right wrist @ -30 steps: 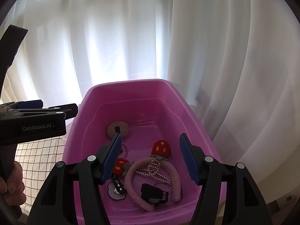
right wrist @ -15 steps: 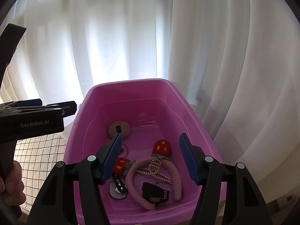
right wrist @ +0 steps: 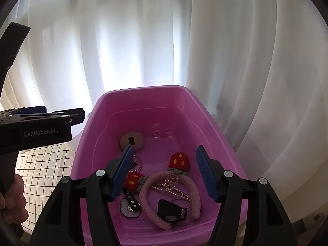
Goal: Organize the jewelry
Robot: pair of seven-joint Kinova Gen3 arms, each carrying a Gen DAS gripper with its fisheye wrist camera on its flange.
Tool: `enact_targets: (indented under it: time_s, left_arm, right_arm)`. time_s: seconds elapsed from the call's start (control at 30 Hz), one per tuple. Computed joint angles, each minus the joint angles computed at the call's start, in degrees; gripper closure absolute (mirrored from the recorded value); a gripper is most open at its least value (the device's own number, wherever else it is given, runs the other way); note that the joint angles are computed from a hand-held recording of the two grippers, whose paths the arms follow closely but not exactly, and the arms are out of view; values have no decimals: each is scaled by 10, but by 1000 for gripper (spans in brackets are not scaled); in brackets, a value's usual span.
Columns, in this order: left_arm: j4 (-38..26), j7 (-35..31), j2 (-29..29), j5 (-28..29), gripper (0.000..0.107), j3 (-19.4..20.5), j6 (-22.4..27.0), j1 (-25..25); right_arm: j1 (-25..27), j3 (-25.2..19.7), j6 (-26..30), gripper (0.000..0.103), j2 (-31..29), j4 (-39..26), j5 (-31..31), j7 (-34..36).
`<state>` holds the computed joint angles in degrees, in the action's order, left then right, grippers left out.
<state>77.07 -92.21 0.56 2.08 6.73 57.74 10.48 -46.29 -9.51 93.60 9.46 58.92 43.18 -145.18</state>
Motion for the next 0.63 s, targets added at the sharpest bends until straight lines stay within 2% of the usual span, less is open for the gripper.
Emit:
enact_targets:
  time_s: [0.63]
  left_arm:
    - [-1,2,1,6,11,-4,5,-6]
  right_arm:
    - [-6,3,-1,42,6,-6,-1,0]
